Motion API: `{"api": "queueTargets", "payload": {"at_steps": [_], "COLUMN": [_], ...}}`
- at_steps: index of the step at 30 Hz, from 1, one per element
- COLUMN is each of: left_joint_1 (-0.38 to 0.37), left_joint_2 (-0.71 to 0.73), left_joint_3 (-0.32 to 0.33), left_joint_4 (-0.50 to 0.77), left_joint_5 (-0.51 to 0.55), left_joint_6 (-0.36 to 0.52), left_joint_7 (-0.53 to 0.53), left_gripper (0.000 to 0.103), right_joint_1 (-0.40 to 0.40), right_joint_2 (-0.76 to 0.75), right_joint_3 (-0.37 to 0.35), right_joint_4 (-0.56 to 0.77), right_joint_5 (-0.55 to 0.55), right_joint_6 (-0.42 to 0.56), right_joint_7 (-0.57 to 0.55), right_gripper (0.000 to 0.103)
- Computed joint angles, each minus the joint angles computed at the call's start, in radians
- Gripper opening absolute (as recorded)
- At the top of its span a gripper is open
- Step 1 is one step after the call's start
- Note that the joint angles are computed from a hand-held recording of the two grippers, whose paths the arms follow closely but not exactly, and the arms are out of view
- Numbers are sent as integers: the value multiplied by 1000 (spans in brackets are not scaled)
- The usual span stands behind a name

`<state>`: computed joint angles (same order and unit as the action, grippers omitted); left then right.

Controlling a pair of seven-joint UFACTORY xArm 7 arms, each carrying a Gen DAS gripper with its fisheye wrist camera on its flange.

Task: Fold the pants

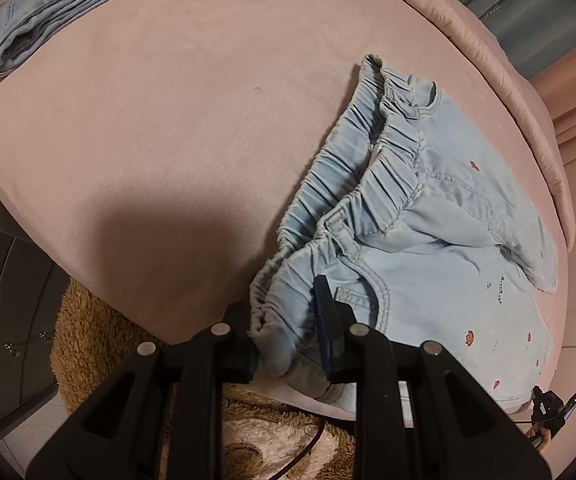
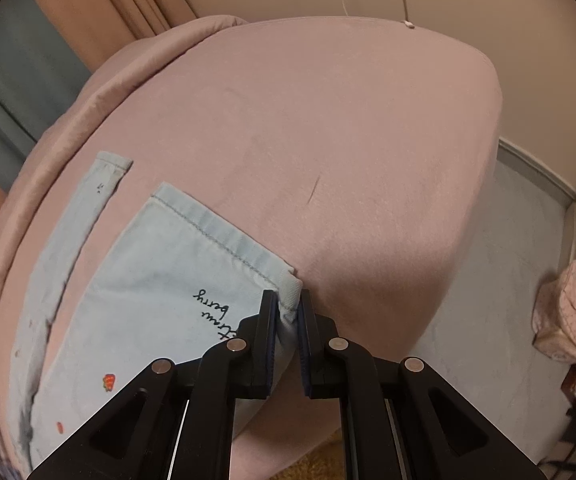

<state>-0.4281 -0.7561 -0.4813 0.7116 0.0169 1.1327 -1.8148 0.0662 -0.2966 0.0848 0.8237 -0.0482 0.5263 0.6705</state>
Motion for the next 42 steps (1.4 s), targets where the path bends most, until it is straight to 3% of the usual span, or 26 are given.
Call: {"api": "queueTargets", "payload": {"at_steps": [11,14,17,19,21,23,30,35,38,42], "left_joint_1": [3,9,25,39,57,76,124,146,133,87], "left_joint_2": [17,40,75,81,83,81,121,255,342,407], "left_joint_3": [-6,-9,-28,-49,-69,-84,-82,-85,-73,-21], "left_joint_4": [10,51,137,183,232,273,311,378,411,403], "left_joint_5": [10,16,57,97,142,184,257,319,358,371], "left_joint_6": [-3,47,151,207,254,269,114,15,-25,-101], "left_joint_7": [-24,-22,-11,-14,-14,-15,32,81,90,84], "left_gripper": [30,40,59,68,81,84,89,89,88,87], "right_joint_1": [-21,-20,-18,-18,-18,-16,13,68,135,223], "right_joint_2": [29,31,33,36,35,26,9,68,152,330], "right_joint_3": [43,47,53,60,69,77,103,125,110,108], "right_joint_4": [31,43,56,74,89,98,153,274,376,586], "right_joint_5": [-136,-173,-209,-236,-274,-313,-368,-373,-271,-66], "right_joint_6": [43,68,93,131,162,181,189,172,110,123], "right_joint_7": [92,110,125,140,162,181,185,129,7,-183], "right_gripper": [9,10,10,15,31,44,68,71,74,74]}}
